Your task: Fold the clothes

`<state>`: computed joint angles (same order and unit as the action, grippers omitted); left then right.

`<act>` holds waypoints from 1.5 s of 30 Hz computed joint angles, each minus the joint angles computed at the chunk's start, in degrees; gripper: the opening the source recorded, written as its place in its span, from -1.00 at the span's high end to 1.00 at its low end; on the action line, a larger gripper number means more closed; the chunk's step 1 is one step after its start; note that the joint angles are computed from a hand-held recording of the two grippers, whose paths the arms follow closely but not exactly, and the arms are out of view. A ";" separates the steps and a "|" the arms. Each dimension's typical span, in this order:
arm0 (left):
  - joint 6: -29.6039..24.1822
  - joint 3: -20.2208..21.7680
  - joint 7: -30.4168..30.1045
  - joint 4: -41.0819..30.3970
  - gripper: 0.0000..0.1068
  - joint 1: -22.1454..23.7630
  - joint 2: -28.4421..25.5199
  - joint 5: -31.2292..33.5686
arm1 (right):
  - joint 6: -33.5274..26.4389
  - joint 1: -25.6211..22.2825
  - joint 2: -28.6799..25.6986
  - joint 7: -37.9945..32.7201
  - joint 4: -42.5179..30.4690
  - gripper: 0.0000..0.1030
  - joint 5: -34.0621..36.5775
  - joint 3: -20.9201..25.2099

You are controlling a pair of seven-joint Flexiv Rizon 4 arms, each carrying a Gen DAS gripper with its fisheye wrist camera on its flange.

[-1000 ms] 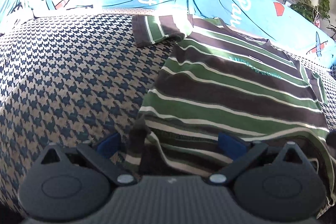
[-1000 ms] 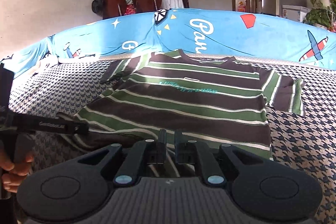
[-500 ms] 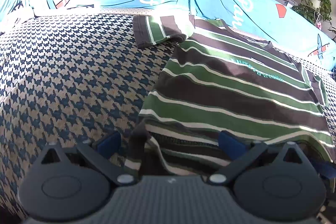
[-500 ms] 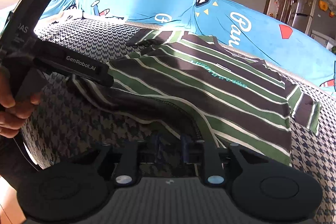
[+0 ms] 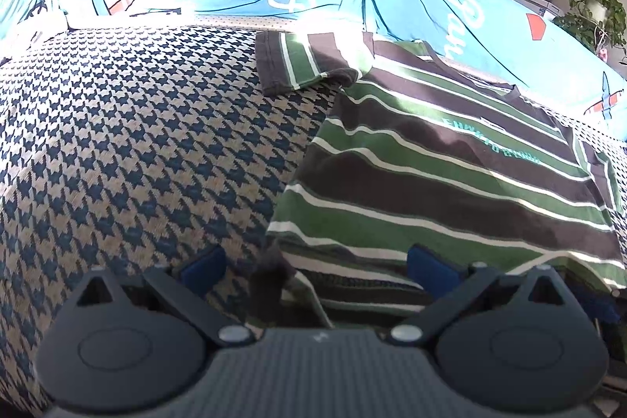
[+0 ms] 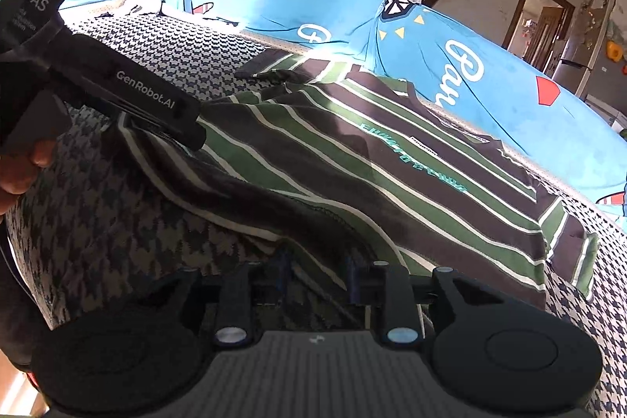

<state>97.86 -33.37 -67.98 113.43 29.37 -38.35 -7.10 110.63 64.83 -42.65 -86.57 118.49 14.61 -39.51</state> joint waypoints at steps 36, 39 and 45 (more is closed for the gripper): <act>-0.15 -0.50 -1.76 0.54 -0.93 1.23 0.57 -0.47 | 4.41 3.08 -3.71 -17.43 -1.26 0.59 3.17 -0.36; -0.22 -0.86 -1.79 0.55 -0.93 1.53 0.49 -0.53 | 5.05 2.07 -3.75 -18.06 -2.13 0.61 3.53 0.66; -0.12 -1.03 -2.01 0.59 -0.93 1.66 0.43 -0.54 | 4.29 0.21 -2.08 -19.11 -2.68 0.91 3.45 3.17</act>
